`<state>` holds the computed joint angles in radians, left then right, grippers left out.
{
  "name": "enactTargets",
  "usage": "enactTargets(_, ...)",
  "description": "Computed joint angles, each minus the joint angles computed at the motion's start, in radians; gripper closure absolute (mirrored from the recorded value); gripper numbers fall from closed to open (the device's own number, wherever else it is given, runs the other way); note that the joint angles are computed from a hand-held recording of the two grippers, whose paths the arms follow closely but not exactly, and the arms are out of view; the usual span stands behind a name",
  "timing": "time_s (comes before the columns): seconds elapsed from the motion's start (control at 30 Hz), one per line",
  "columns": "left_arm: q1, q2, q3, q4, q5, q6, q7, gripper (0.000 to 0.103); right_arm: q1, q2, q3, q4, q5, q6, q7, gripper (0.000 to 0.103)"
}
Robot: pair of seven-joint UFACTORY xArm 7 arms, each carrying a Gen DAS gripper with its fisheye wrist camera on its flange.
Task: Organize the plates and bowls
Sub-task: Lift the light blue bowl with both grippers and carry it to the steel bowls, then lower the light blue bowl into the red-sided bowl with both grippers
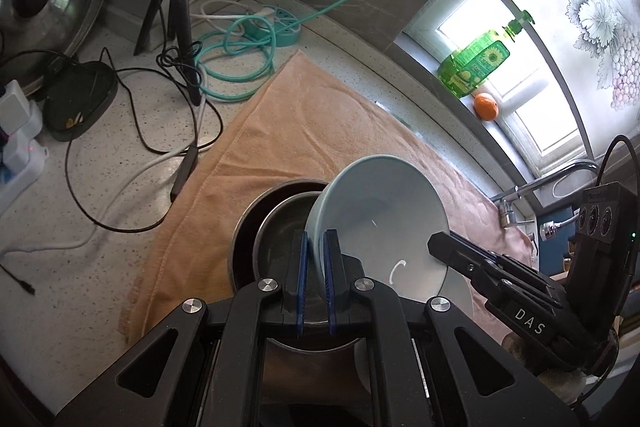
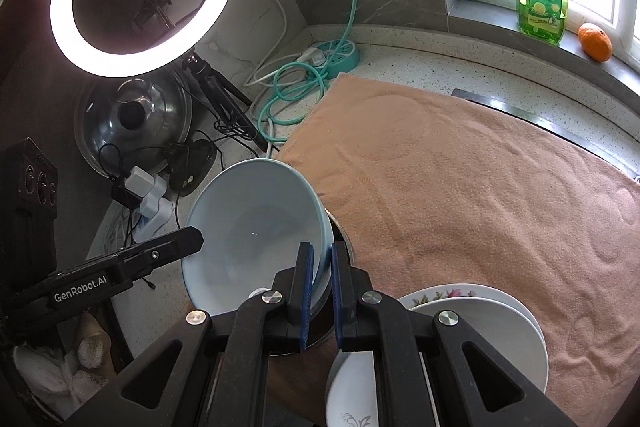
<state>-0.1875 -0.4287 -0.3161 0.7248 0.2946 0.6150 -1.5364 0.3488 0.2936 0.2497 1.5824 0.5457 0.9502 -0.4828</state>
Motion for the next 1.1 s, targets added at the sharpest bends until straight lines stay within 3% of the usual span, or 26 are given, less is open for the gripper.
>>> enactTargets(0.33, -0.011, -0.026, 0.016, -0.069, -0.05, -0.033, 0.007, 0.097, 0.03, 0.017, 0.006, -0.001, -0.046, -0.01, 0.029, 0.095)
enactTargets(1.1, -0.019, -0.001, 0.03, -0.099, -0.103, -0.066, 0.053, 0.097, 0.042, 0.053, 0.008, 0.0, -0.096, 0.002, 0.077, 0.095)
